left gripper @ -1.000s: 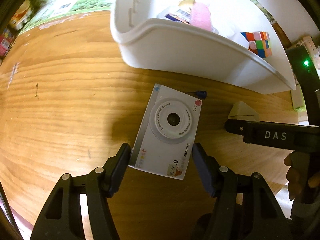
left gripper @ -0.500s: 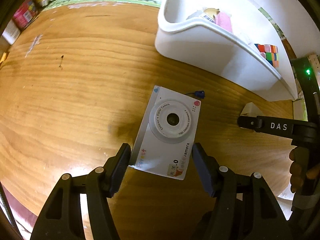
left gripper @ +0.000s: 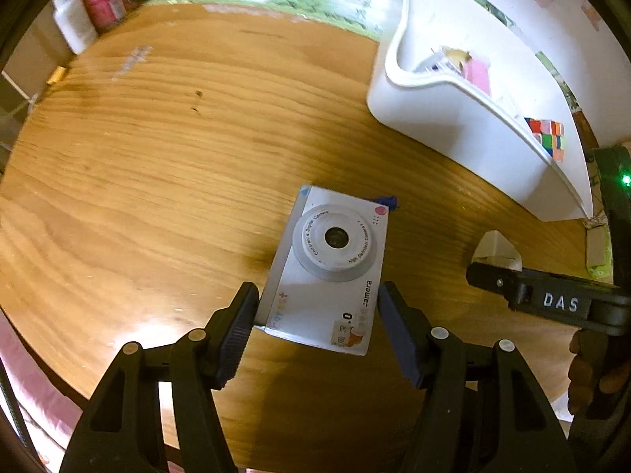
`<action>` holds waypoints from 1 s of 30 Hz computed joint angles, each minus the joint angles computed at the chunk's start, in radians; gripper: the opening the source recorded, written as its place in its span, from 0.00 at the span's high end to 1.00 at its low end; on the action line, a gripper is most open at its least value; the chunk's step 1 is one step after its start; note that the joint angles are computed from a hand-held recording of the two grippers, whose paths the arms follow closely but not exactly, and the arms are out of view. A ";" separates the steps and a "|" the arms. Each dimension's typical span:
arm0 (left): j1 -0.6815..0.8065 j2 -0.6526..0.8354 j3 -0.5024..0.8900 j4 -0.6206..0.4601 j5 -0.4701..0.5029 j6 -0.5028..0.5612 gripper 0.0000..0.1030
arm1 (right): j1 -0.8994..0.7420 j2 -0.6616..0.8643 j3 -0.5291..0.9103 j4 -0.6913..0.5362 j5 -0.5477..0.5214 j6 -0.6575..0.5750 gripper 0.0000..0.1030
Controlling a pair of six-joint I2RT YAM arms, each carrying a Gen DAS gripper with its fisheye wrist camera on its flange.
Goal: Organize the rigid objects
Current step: 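Lift the white box and beige block and carry both over the tray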
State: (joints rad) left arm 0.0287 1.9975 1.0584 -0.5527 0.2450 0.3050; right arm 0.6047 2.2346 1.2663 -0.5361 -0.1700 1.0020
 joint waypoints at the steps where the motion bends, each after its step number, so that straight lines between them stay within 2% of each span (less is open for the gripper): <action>1: 0.014 -0.008 0.005 -0.009 0.003 0.006 0.38 | 0.009 -0.002 0.005 0.000 0.006 -0.003 0.40; 7: 0.060 -0.054 0.035 -0.039 -0.001 0.001 0.39 | 0.070 -0.054 0.030 -0.014 0.086 -0.042 0.40; 11: 0.040 -0.095 0.006 0.009 -0.008 -0.049 0.40 | 0.085 -0.168 -0.043 -0.004 0.162 -0.102 0.40; 20: 0.031 -0.099 0.096 -0.027 -0.023 -0.083 0.41 | 0.087 -0.334 -0.126 0.022 0.300 -0.227 0.40; 30: -0.031 -0.159 0.197 -0.054 -0.026 -0.103 0.40 | 0.099 -0.504 -0.194 0.024 0.439 -0.276 0.40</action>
